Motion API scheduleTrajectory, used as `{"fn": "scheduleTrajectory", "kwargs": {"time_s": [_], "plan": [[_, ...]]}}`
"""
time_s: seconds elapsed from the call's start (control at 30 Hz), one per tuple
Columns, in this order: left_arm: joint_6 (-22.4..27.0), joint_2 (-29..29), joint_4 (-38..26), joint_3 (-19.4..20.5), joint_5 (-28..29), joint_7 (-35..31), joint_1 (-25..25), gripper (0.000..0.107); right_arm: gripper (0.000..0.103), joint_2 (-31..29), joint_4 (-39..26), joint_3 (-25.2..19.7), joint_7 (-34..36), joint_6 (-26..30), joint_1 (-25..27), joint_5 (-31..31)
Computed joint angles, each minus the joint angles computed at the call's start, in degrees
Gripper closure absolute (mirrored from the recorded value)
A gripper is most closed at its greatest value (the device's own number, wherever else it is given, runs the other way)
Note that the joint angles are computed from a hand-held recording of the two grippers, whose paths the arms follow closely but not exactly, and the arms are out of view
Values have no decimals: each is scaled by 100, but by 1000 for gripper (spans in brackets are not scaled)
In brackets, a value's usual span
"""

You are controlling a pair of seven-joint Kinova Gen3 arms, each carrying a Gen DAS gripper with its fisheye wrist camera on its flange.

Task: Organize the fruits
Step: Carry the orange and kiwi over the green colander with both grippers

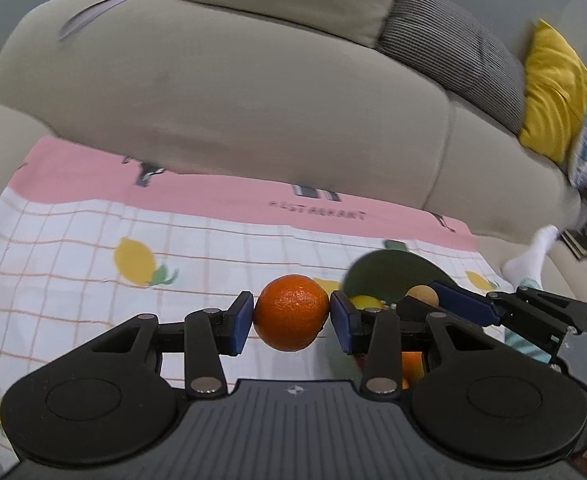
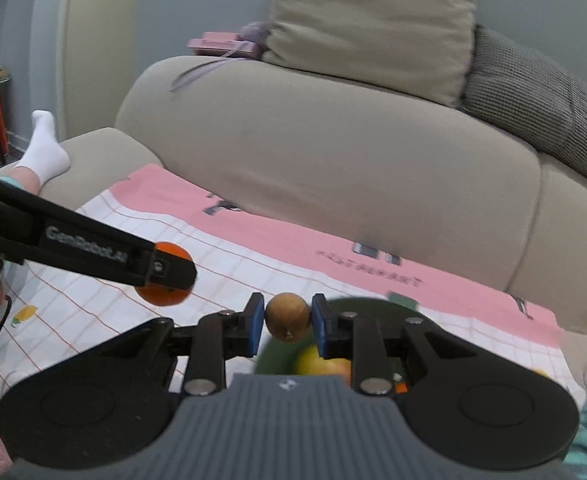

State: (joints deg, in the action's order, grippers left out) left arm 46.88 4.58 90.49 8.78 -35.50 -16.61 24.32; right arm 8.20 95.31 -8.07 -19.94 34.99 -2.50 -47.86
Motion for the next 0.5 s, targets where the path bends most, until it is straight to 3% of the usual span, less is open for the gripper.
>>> {"fn": "scheduleTrajectory", "kwargs": {"time_s": [0.5], "plan": [[-250,661,-907,-205,714,-1528,174,60,81,514,-765,213,-289,859,718,218]]}}
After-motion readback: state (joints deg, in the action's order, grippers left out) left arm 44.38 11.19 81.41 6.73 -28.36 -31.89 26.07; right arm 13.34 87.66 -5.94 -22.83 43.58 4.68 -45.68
